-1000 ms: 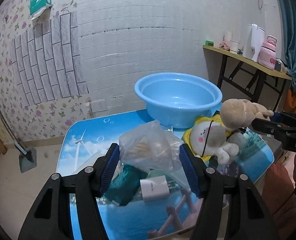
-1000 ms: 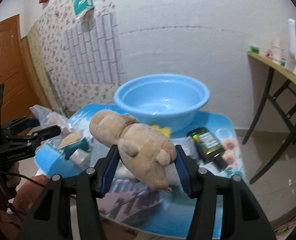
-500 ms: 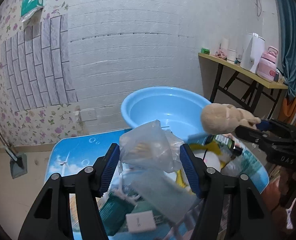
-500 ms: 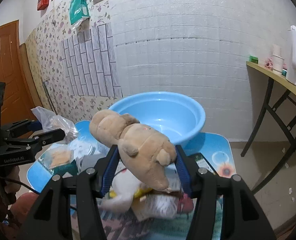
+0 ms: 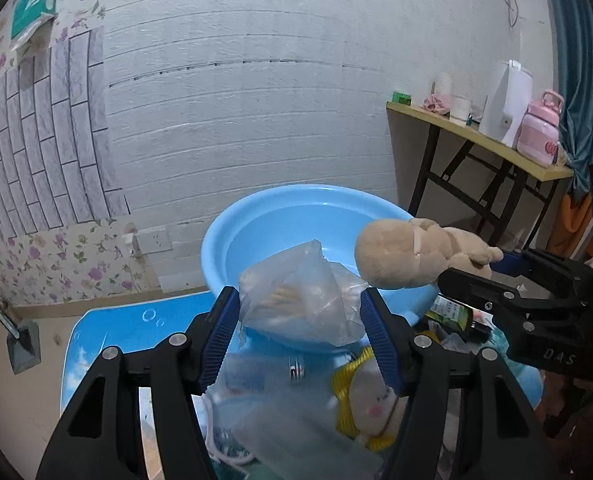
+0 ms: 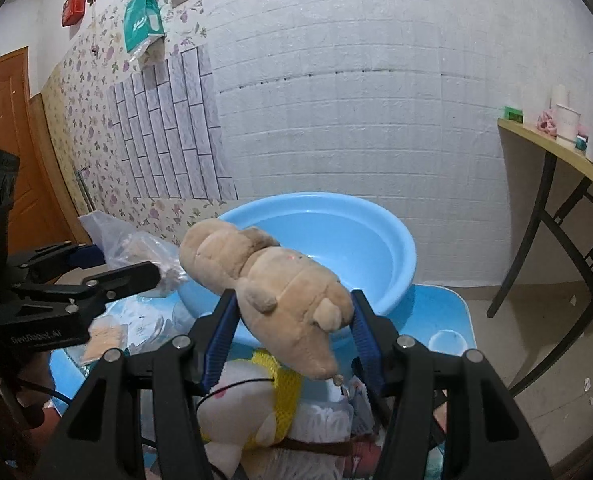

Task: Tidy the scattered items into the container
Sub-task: 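Carry the plush bear to the basin with right gripper while left carries the clear bag, then release both items into the basin and move both grippers back over the table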

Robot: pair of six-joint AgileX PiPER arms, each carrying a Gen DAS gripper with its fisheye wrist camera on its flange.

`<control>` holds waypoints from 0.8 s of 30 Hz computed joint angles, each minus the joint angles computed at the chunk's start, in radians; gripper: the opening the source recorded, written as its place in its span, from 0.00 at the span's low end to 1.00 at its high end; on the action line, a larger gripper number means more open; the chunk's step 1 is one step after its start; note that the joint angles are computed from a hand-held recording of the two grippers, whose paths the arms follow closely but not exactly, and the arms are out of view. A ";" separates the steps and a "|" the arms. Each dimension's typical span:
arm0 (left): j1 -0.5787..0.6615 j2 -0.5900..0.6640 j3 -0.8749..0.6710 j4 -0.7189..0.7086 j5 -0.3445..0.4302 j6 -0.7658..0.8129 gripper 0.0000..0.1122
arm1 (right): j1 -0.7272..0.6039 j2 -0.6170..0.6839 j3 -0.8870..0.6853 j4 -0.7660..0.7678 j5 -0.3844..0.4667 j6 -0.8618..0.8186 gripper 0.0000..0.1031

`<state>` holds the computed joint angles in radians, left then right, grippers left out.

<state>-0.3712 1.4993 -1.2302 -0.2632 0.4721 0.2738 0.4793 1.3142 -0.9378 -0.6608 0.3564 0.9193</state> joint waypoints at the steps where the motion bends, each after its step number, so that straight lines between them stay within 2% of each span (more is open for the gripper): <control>1: -0.008 0.014 -0.012 0.022 0.001 -0.018 0.58 | -0.001 0.009 -0.007 -0.013 0.003 0.011 0.53; 5: -0.028 0.064 -0.051 0.068 0.014 -0.054 0.62 | -0.003 0.048 -0.034 -0.037 0.023 0.003 0.55; 7: -0.034 0.080 -0.061 0.091 0.019 -0.072 0.69 | -0.013 0.061 -0.042 -0.015 0.016 -0.016 0.55; 13: -0.033 0.066 -0.038 0.106 0.022 -0.093 0.70 | -0.042 0.070 -0.049 0.068 0.008 -0.079 0.55; 14: -0.033 0.055 -0.026 0.120 0.015 -0.108 0.70 | -0.039 0.066 -0.046 0.068 0.010 -0.076 0.55; 16: -0.027 0.031 0.001 0.143 -0.007 -0.137 0.83 | -0.037 0.059 -0.042 0.073 0.017 -0.072 0.55; 18: -0.029 -0.004 0.044 0.205 -0.049 -0.203 0.89 | -0.032 0.047 -0.036 0.078 0.029 -0.066 0.55; 21: -0.022 -0.079 0.145 0.260 -0.149 -0.260 0.89 | -0.016 0.024 -0.023 0.072 0.058 -0.044 0.55; 24: -0.015 -0.128 0.184 0.297 -0.147 -0.305 0.89 | 0.015 0.001 -0.013 0.049 0.108 0.003 0.55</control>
